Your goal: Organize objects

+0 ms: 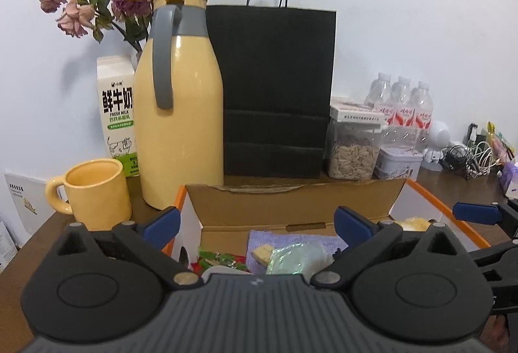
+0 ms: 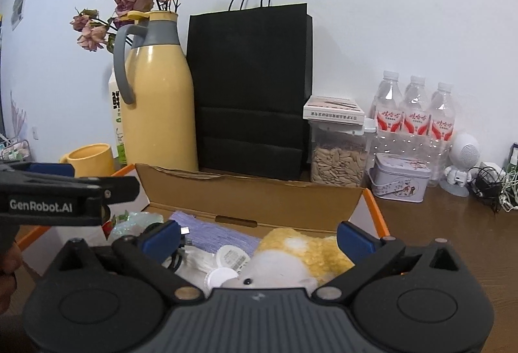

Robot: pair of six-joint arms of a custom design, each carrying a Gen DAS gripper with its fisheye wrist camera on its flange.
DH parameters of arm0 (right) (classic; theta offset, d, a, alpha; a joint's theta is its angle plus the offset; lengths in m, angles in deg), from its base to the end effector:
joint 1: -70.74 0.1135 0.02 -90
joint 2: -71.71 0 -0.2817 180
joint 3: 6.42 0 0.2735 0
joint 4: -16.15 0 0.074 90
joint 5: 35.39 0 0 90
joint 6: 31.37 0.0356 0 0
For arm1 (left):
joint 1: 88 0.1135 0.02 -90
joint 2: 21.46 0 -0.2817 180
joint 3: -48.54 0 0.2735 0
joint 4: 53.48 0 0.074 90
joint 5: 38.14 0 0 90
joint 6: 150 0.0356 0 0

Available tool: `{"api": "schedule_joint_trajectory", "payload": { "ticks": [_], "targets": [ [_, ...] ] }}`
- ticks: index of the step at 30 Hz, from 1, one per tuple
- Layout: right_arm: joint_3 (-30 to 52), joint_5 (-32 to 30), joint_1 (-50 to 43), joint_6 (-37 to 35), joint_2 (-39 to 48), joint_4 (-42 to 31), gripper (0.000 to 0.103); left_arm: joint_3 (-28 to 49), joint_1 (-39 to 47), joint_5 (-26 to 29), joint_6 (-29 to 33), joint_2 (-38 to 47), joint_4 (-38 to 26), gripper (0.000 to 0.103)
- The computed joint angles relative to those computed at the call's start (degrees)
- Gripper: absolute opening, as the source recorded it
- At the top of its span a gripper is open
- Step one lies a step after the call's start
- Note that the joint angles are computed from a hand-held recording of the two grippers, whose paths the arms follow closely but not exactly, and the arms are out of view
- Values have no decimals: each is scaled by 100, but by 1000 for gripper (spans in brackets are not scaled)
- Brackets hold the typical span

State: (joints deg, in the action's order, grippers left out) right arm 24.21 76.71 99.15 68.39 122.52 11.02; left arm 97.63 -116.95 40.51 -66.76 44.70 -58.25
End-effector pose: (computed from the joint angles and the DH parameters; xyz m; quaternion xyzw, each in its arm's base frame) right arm 0.1783 0.0812 0.1917 -0.0332 0.8348 0.0187 0.5492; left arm 0.2385 -0.1239 0.2504 0.1042 0.8195 -0.0930 0.5559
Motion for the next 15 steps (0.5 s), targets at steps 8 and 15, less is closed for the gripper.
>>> {"api": "schedule_joint_trajectory", "payload": {
  "ticks": [8,15],
  "targets": [
    [2,731,613,378,-1070,-1038,103,-225,-166,-172,-110,-944,-644,103],
    [180,2033,2030,1150,-2189,-2725,103,-418,-397,-497,-273,-2076,-1757,103]
  ]
}}
